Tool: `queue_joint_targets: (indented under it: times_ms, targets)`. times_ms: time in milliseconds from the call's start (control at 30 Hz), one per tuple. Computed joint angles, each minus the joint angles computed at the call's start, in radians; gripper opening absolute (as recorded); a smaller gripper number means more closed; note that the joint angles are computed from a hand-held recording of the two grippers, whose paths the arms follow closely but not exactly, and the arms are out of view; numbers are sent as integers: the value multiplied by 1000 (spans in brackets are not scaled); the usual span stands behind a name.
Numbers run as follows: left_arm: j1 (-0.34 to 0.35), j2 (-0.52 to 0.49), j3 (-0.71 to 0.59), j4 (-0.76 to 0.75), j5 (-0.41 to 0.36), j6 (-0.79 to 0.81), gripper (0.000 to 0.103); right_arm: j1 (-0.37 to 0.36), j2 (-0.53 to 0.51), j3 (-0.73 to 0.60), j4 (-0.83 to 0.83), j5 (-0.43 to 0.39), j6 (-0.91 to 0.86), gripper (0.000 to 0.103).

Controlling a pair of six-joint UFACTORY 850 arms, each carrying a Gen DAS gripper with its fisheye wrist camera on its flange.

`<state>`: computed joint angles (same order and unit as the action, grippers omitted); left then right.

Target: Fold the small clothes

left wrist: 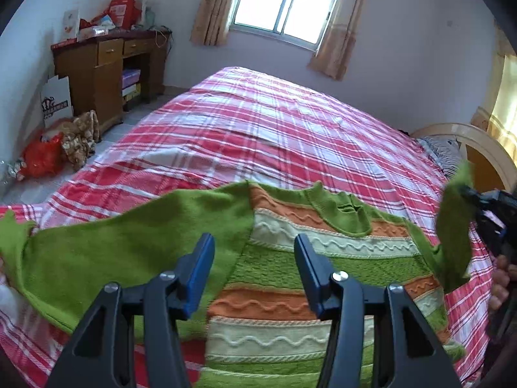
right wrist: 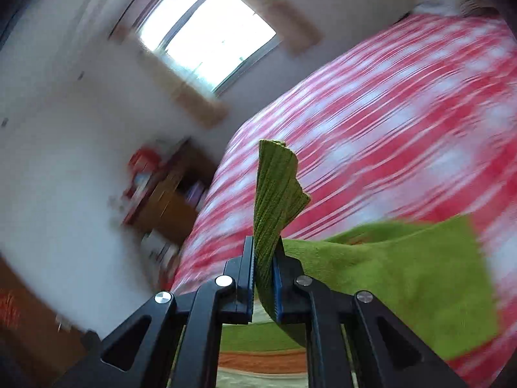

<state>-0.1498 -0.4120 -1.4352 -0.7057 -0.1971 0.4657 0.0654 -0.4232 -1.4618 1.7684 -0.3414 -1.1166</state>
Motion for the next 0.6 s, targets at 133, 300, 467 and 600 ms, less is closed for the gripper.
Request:
queue_joint_targets:
  times_ms: [133, 300, 467, 600]
  targets:
    - [24, 16, 23, -6, 15, 2, 53, 98, -165, -180, -214, -10, 172, 9]
    - [47, 7, 39, -6, 16, 0, 53, 156, -316, -309, -505, -43, 369, 9]
    - [50, -16, 33, -112, 3, 85, 53, 182, -353, -321, -592, -50, 363, 9]
    - [37, -22, 27, -18, 2, 12, 53, 181, -401, -388, -604, -147, 333, 19]
